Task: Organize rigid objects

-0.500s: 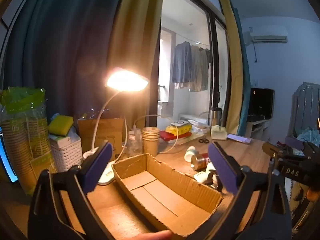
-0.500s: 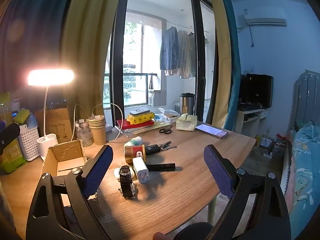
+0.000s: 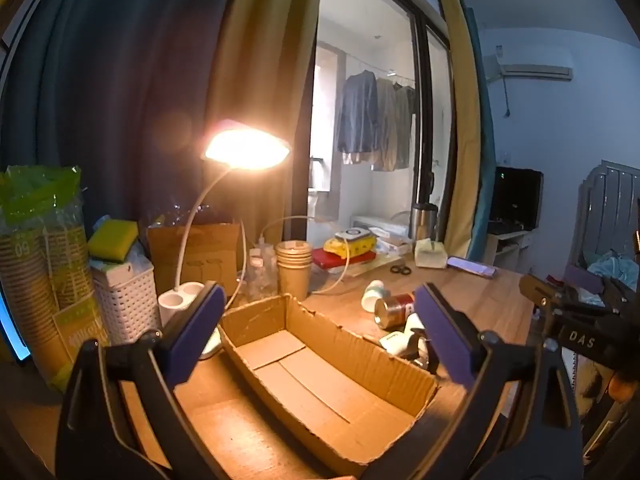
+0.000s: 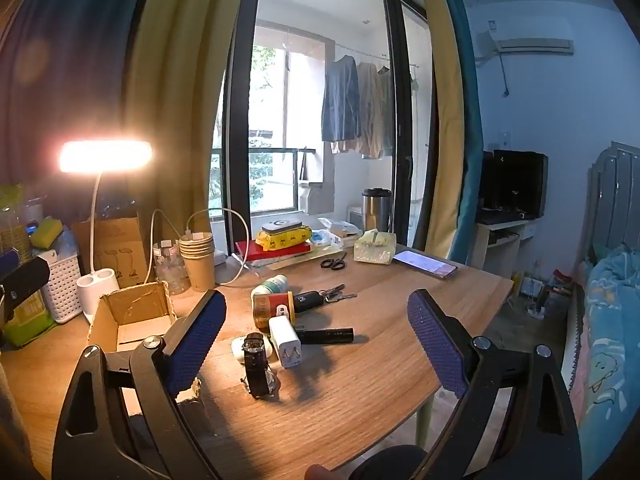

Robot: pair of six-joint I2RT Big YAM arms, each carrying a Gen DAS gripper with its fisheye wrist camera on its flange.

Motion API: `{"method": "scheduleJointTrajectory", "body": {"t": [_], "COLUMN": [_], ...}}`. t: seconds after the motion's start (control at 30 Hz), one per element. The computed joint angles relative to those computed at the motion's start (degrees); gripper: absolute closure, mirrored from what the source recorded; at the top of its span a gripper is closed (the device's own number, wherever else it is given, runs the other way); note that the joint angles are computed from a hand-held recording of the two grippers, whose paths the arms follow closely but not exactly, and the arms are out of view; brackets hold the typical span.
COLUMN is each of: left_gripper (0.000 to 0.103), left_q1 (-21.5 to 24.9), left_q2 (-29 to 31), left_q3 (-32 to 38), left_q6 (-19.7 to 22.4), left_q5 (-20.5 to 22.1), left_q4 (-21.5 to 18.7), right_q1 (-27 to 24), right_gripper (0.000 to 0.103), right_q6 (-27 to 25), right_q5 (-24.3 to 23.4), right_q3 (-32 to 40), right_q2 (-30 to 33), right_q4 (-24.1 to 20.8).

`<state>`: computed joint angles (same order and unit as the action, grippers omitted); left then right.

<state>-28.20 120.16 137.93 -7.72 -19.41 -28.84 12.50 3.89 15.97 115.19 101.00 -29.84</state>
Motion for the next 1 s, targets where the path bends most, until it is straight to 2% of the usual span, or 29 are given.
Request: {"method": "scheduleJointTrajectory", "body": {"t": [0.23, 1.0], "left_gripper": [0.006, 0.006], "left_q1": [0.04, -0.09], "left_q2": [0.31, 0.00], "left_q3": [0.42, 0.13], "left_q6": [-0.34, -0.63], "left_q5": [0.16, -0.21], "left_q4": [-0.46, -0.42], "right_q1": [0.11, 0.18], "right_gripper": [0.009, 0.009], "right_q6": [0.12, 0.17], "right_q5": [-0.03, -0.05], "right_q3": [1.48, 1.51], "right_q2": [0.63, 0.59], "right_q4": [-1.21, -1.24]}}
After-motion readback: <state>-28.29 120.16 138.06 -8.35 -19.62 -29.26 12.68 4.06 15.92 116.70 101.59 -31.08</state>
